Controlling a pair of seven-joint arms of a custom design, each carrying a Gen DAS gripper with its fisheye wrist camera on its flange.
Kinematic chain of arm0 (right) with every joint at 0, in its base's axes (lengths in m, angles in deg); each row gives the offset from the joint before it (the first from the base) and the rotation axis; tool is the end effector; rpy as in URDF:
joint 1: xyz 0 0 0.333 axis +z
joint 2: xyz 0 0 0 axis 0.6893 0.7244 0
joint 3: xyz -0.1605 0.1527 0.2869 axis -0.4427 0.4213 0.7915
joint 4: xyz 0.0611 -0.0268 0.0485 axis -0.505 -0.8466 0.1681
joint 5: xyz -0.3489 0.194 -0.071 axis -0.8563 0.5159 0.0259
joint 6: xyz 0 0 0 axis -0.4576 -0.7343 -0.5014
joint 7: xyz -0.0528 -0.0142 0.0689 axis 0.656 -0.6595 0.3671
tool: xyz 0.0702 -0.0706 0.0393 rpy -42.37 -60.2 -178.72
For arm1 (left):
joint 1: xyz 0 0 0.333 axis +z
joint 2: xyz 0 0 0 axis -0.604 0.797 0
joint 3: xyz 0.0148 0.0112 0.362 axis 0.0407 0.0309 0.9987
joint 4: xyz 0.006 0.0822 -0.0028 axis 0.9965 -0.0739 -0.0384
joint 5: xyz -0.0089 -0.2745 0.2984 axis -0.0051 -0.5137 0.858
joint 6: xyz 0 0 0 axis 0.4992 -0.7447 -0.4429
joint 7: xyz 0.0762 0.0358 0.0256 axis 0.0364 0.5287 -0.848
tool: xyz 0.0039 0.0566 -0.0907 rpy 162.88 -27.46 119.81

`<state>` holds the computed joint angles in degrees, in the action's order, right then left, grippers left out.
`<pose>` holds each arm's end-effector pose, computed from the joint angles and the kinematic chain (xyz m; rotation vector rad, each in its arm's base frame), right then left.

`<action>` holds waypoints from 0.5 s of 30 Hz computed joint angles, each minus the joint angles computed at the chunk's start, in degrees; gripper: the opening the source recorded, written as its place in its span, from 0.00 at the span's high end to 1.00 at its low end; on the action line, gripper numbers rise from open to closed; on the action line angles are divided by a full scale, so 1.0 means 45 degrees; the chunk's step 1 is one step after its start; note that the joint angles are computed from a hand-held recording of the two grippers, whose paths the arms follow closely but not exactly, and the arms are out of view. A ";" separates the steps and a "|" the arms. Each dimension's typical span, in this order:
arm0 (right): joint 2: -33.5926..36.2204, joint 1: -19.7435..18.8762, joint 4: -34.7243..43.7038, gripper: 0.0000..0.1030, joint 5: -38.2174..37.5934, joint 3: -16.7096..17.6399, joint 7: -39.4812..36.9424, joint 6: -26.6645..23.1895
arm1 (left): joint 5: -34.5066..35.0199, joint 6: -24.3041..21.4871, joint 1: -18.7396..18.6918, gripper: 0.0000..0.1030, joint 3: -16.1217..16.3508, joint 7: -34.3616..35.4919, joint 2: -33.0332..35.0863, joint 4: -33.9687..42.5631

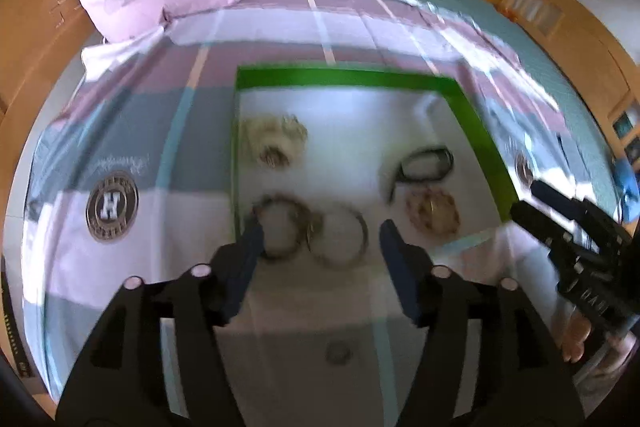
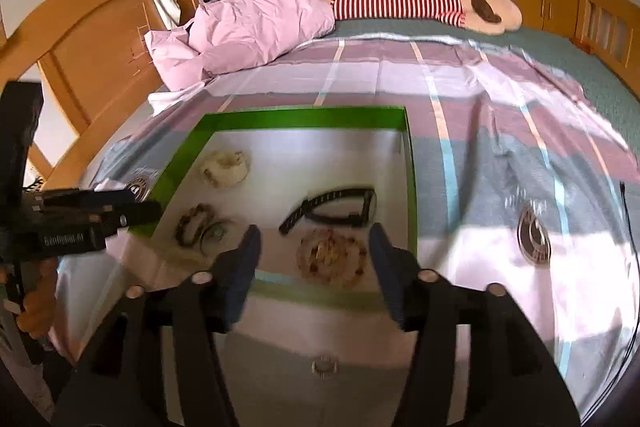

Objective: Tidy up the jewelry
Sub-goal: 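Carry both bracelets into the green box and open both grippers, then move the right gripper over the gold stone ring while the left moves over the dark ring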

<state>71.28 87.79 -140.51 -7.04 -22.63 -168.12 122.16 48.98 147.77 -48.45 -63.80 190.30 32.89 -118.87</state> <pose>0.5918 0.4967 0.3875 -1.4997 1.9662 -0.5882 0.7252 -0.3046 0.3974 -1.4283 2.5161 -0.7817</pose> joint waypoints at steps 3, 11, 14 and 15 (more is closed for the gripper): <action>0.0020 -0.0149 -0.0215 0.38 0.0658 0.0440 -0.0578 -0.0162 | 0.0907 0.0941 -0.0693 0.38 0.0756 -0.1035 -0.0586 -0.1232; 0.1133 -0.0369 0.0938 0.36 0.3000 0.1142 -0.3517 -0.1820 | 0.2863 0.1074 -0.1498 0.35 0.1322 -0.2067 -0.0878 -0.2506; 0.1256 -0.0324 0.1049 0.36 0.3442 0.1078 -0.3877 -0.1959 | 0.3150 0.0970 -0.1480 0.32 0.1284 -0.2241 -0.0786 -0.2437; 0.1328 -0.0370 0.1126 0.36 0.3679 0.1143 -0.4078 -0.2076 | 0.3209 0.0916 -0.1454 0.31 0.1258 -0.2263 -0.0775 -0.2426</action>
